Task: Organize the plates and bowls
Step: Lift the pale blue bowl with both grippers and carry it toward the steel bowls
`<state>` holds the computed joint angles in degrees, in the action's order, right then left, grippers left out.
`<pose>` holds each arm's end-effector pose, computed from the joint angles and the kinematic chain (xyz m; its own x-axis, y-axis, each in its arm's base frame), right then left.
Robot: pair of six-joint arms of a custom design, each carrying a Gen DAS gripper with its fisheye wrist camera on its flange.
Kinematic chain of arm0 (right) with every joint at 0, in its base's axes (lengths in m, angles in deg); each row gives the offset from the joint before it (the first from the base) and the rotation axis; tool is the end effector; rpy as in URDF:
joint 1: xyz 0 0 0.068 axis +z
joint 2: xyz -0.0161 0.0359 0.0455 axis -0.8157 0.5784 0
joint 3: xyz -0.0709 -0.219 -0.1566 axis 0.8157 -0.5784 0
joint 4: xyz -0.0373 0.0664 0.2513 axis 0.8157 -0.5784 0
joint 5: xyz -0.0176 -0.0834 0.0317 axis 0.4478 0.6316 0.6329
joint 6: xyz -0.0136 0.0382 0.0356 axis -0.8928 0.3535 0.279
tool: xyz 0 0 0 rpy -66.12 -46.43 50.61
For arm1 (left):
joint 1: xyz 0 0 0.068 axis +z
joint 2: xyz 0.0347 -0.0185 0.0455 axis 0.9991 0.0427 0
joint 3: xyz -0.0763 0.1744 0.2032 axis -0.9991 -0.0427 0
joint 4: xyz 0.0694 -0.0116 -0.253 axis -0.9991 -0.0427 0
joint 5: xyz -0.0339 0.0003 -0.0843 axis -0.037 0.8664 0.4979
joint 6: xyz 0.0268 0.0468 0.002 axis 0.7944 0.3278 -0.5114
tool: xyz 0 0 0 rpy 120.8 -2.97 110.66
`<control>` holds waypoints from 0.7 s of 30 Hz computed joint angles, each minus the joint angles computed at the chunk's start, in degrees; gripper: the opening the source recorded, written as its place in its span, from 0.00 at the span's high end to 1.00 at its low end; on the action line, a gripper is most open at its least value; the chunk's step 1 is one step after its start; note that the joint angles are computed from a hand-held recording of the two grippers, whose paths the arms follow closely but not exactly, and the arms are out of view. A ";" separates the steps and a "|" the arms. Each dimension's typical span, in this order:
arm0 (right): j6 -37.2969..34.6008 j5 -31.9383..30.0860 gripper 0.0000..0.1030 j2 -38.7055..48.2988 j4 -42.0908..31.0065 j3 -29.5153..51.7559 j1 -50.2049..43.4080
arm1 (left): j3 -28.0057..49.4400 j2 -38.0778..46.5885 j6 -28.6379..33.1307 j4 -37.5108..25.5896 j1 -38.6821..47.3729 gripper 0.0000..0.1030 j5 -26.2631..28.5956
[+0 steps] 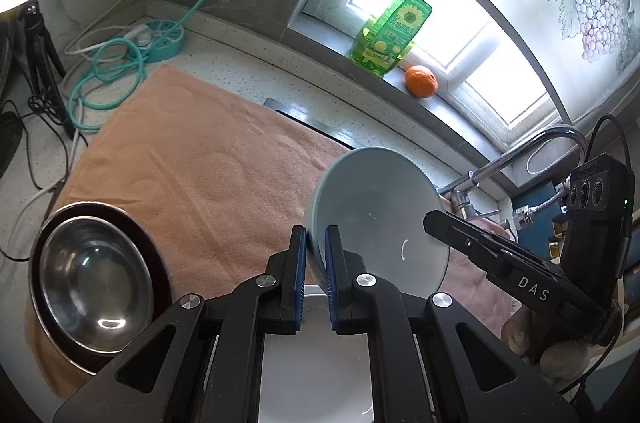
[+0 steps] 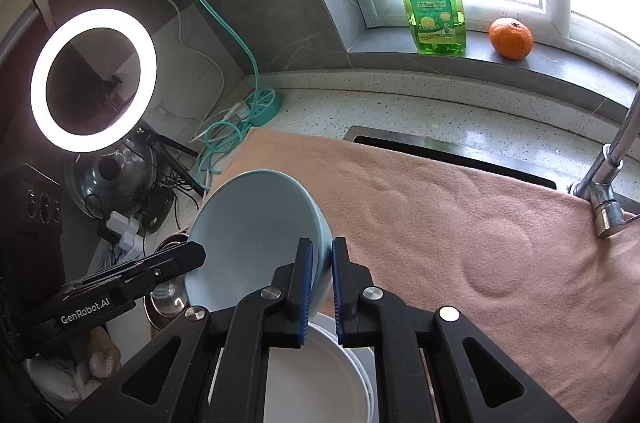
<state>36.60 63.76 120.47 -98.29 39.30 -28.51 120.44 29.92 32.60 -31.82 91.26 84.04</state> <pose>0.2856 0.1438 0.3044 -0.8406 0.1226 -0.5276 -0.0967 0.9244 0.3689 0.2714 -0.0002 0.3032 -0.8720 -0.0467 -0.4872 0.1959 0.8790 -0.4348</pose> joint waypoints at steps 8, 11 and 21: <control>2.50 1.87 0.91 2.54 0.22 2.85 5.68 | -0.13 -1.66 5.07 -3.59 7.55 0.93 2.60; 3.27 2.38 0.91 3.80 0.37 4.01 7.54 | 0.20 -1.98 6.98 -4.96 10.28 0.93 3.39; 5.20 3.57 0.91 8.38 0.67 8.52 12.96 | 1.15 -1.28 13.07 -8.95 19.30 0.93 5.75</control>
<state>41.80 67.33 128.85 -97.62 47.82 -15.55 121.58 28.63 45.67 -40.76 110.56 89.79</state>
